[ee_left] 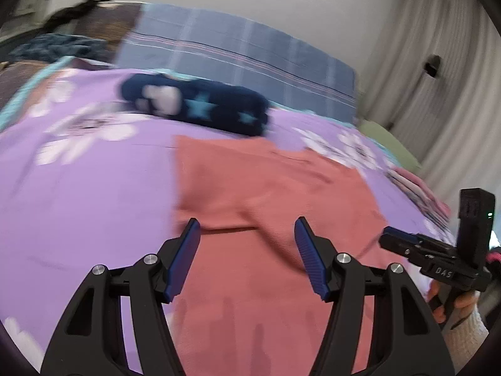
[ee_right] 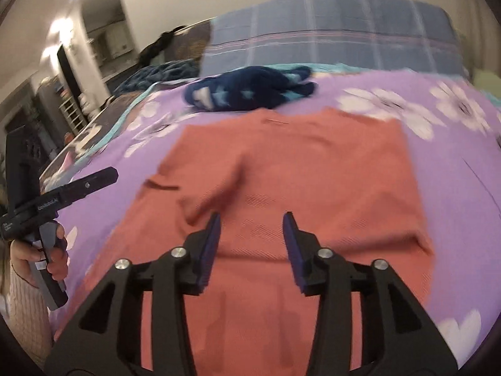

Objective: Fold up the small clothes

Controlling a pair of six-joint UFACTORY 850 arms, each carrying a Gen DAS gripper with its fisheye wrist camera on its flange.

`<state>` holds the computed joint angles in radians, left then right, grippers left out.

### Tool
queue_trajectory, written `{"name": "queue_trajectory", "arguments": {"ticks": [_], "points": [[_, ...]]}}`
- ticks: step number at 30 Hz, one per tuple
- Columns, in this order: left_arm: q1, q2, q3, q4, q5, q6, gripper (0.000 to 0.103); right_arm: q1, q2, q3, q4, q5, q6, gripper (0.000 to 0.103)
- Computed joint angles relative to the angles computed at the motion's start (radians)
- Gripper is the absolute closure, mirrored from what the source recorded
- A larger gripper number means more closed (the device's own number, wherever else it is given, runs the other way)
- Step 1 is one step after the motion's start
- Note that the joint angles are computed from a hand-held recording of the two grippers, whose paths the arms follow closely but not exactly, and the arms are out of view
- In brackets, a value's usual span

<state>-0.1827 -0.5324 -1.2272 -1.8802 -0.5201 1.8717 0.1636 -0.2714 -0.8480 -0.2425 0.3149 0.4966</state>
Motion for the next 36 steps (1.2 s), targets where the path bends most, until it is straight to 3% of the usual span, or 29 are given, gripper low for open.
{"name": "queue_trajectory", "arguments": {"ticks": [5, 9, 11, 14, 16, 17, 18, 21, 24, 28, 30, 32, 34, 36], "points": [[-0.067, -0.105, -0.153, 0.262, 0.031, -0.245, 0.04, -0.016, 0.008, 0.012, 0.185, -0.036, -0.142, 0.058], [-0.115, -0.165, -0.248, 0.505, 0.172, -0.467, 0.04, -0.013, 0.004, 0.007, 0.257, -0.04, -0.212, 0.057], [-0.108, -0.194, -0.281, 0.618, 0.166, -0.637, 0.04, -0.01, -0.007, 0.002, 0.323, -0.039, -0.29, 0.055], [-0.086, -0.217, -0.299, 0.59, 0.096, -0.658, 0.041, -0.027, -0.04, -0.02, 0.301, -0.051, -0.274, 0.055], [-0.086, -0.224, -0.307, 0.563, 0.046, -0.601, 0.073, -0.048, -0.064, -0.037, 0.255, -0.063, -0.214, 0.055], [-0.079, -0.224, -0.309, 0.547, -0.003, -0.588, 0.096, -0.059, -0.071, -0.038, 0.238, -0.06, -0.188, 0.055], [-0.069, -0.226, -0.313, 0.512, -0.058, -0.572, 0.099, -0.074, -0.077, -0.034, 0.209, -0.049, -0.143, 0.055], [-0.049, -0.149, -0.234, 0.284, -0.102, -0.403, 0.099, -0.125, -0.081, -0.004, -0.02, 0.019, 0.122, 0.055], [-0.019, -0.011, -0.091, -0.02, -0.132, -0.126, 0.099, -0.175, -0.084, 0.023, -0.217, 0.123, 0.35, 0.055], [-0.009, 0.095, 0.047, -0.293, -0.063, 0.135, 0.098, -0.18, -0.085, 0.031, -0.229, 0.149, 0.368, 0.054], [-0.009, 0.099, 0.079, -0.314, -0.022, 0.177, 0.098, -0.172, -0.082, 0.033, -0.211, 0.149, 0.341, 0.051], [-0.007, 0.076, 0.093, -0.242, 0.007, 0.092, 0.097, -0.171, -0.083, 0.033, -0.208, 0.152, 0.335, 0.05], [-0.004, 0.06, 0.109, -0.188, 0.035, 0.031, 0.089, -0.178, -0.085, 0.036, -0.23, 0.168, 0.361, 0.05], [-0.008, 0.059, 0.133, -0.217, 0.073, 0.05, 0.069, -0.182, -0.084, 0.041, -0.241, 0.181, 0.376, 0.05]]}}
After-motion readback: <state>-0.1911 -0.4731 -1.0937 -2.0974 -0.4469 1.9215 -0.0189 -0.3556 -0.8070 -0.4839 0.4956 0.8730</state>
